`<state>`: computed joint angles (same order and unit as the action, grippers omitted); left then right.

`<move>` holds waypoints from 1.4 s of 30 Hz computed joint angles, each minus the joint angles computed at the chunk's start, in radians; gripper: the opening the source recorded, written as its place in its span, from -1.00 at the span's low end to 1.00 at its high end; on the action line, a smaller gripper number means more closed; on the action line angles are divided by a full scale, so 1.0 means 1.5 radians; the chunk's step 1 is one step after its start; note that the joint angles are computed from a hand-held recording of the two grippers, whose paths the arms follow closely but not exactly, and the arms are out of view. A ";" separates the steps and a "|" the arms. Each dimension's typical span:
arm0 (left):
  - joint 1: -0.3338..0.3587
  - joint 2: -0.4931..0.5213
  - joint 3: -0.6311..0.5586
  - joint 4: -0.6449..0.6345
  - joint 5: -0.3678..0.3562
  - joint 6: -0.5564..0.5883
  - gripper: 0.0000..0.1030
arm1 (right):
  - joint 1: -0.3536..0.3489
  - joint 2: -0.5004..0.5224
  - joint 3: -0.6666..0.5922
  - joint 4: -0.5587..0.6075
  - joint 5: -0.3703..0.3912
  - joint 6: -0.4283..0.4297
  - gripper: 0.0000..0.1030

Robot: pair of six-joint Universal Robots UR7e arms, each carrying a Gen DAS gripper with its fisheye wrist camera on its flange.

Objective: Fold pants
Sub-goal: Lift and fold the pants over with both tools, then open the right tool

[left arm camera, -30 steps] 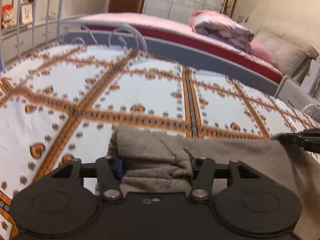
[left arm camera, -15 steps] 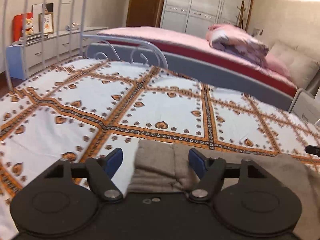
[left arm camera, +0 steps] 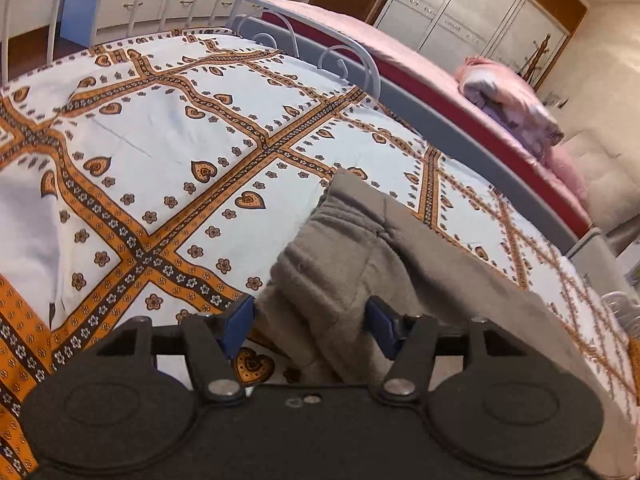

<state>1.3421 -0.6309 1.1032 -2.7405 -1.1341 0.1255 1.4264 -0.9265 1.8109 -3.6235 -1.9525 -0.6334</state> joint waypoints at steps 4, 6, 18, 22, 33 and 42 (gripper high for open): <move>-0.020 -0.016 0.041 -0.046 0.046 0.002 -0.14 | -0.010 -0.046 0.060 -0.053 -0.033 0.038 0.15; -0.022 -0.027 0.061 -0.059 0.043 -0.017 -0.14 | -0.016 -0.060 0.093 -0.106 -0.021 0.031 0.43; -0.026 0.003 0.027 -0.028 0.071 -0.011 -0.57 | -0.040 -0.085 0.116 -0.072 -0.040 0.123 0.43; -0.030 0.001 0.042 -0.069 0.068 0.041 -0.79 | -0.059 -0.101 0.091 0.047 -0.091 0.271 0.43; -0.037 0.002 0.059 -0.095 0.121 0.139 -0.63 | -0.089 -0.136 0.110 0.141 -0.101 0.351 0.46; -0.085 0.005 0.101 -0.283 0.170 0.183 -0.58 | -0.072 -0.115 0.114 0.013 -0.110 0.259 0.46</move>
<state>1.2143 -0.6227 1.2546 -3.1645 -0.8789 0.3998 1.3181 -1.0997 1.9823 -3.6044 -2.1170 -0.2442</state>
